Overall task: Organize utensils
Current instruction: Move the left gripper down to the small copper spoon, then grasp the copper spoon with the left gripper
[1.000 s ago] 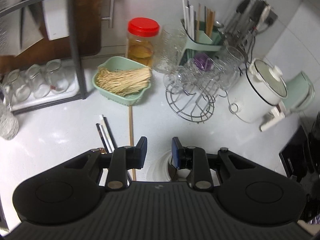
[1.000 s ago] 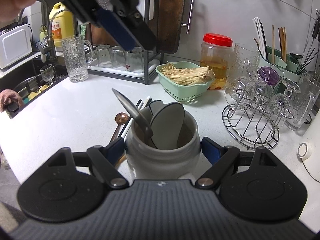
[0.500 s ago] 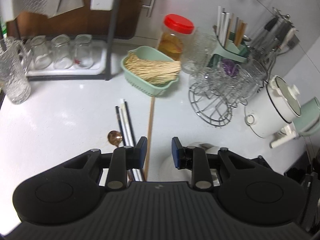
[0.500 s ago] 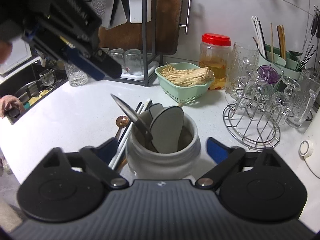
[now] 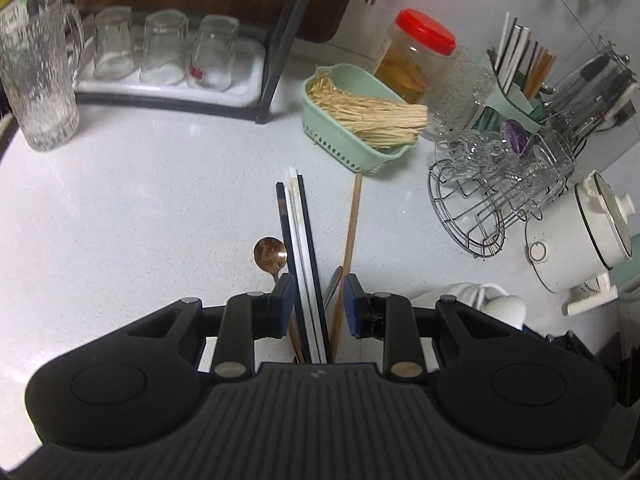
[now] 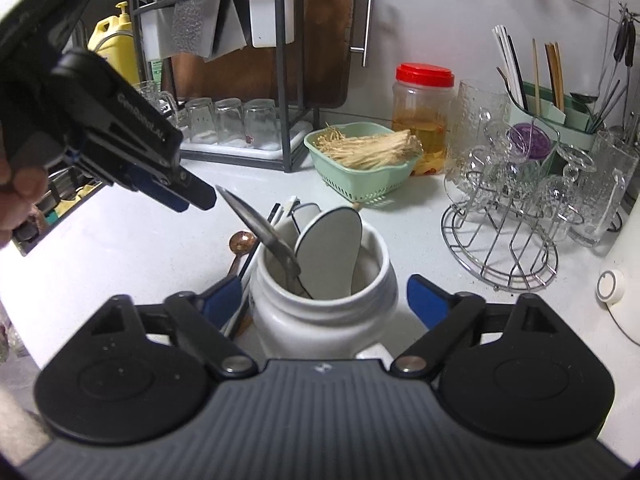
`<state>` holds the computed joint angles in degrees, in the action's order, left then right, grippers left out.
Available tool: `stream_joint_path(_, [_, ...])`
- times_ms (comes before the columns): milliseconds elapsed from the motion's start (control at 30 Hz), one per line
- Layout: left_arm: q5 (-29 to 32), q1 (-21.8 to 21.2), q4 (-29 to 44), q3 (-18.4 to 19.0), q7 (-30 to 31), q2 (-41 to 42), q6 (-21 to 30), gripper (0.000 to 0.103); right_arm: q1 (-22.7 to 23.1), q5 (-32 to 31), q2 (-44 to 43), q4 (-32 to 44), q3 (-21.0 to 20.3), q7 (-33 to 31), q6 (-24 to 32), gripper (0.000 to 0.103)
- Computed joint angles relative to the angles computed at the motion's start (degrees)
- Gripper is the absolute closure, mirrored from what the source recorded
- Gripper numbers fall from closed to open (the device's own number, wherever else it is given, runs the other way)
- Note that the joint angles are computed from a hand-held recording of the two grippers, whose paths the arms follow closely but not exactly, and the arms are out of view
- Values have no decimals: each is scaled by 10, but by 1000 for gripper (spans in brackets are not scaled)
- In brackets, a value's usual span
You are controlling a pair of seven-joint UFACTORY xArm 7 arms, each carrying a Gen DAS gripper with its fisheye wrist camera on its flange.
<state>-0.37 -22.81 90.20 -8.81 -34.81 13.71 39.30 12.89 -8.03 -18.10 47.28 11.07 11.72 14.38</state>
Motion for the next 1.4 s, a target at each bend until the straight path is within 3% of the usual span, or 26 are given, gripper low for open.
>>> stream_joint_path(200, [-16,7,-14,2,1,19,-36,72,-12,-24,-5,-3,14,17,2,19])
stream_joint_path(433, [21,2,6,16,7,65,-46,73,-17,-47,-6,1,20,22,9,19])
stream_joint_path(733, [52,-6,63,24,56,119,-18,72,-15,-58,-5,4,17,9,13,19])
stream_joint_path(1000, [113,-35,128,39,126,156,37,72,-30,-79,3,11,27,35,12,19])
stream_joint_path(1200, [117,-44,161,43,146,174,66,72,-36,-94,9,15,30,54,11,19])
stream_joint_path(1300, [108,-40,162,42,151,175,64,74,-34,-97,9,14,28,57,9,19])
stream_joint_path(1367, [102,-37,150,43,144,167,53,91,-32,-97,9,15,27,57,10,19])
stream_joint_path(1400, [91,-32,148,39,143,164,53,92,-32,-97,9,15,26,56,10,19])
